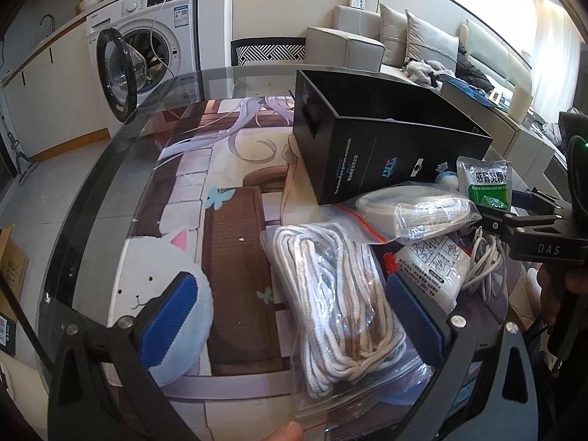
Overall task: Organize soft objects
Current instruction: 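Grasp the bag of white cables with the left gripper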
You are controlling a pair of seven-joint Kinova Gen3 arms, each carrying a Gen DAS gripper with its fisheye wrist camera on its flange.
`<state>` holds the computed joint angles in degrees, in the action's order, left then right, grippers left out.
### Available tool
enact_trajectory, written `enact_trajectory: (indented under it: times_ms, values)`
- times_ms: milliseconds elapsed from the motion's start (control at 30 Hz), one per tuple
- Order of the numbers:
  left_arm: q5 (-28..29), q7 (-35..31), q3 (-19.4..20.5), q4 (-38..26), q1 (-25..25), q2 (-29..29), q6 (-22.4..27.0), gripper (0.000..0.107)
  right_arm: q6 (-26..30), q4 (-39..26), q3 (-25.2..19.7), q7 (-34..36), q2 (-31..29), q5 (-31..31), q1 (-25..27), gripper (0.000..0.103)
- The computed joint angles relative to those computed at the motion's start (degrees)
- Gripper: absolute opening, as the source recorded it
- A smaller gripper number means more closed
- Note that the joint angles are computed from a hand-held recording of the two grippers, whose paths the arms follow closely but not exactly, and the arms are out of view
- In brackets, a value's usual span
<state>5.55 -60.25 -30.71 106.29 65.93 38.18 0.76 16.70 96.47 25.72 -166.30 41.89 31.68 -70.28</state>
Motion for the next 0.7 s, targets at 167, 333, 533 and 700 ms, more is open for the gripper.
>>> enact_trajectory:
  times_ms: [167,333,533,700]
  values:
    - [0.1,0.2,2.6,-0.5,-2.9,-0.2,0.5,0.103,1.1,-0.7,-0.6,-0.4,0.3,0.8,0.2,0.097]
    - [-0.6,1.0,3.2,-1.6,-3.7,0.2,2.5,0.103,-1.2,0.6,-0.3,-0.6,-0.2,0.8,0.1,0.086]
    - [-3.7,2.9,1.5,-2.2,-1.7,1.3,2.4,0.099,-1.9,1.0,1.0,-0.2,0.1,-0.5,-1.0,0.086]
    - [-3.7,2.4,-0.6,-0.5,0.6,1.4,-0.9,0.067,-3.7,2.0,2.1,0.9,-0.2,-2.0,-1.6,0.077]
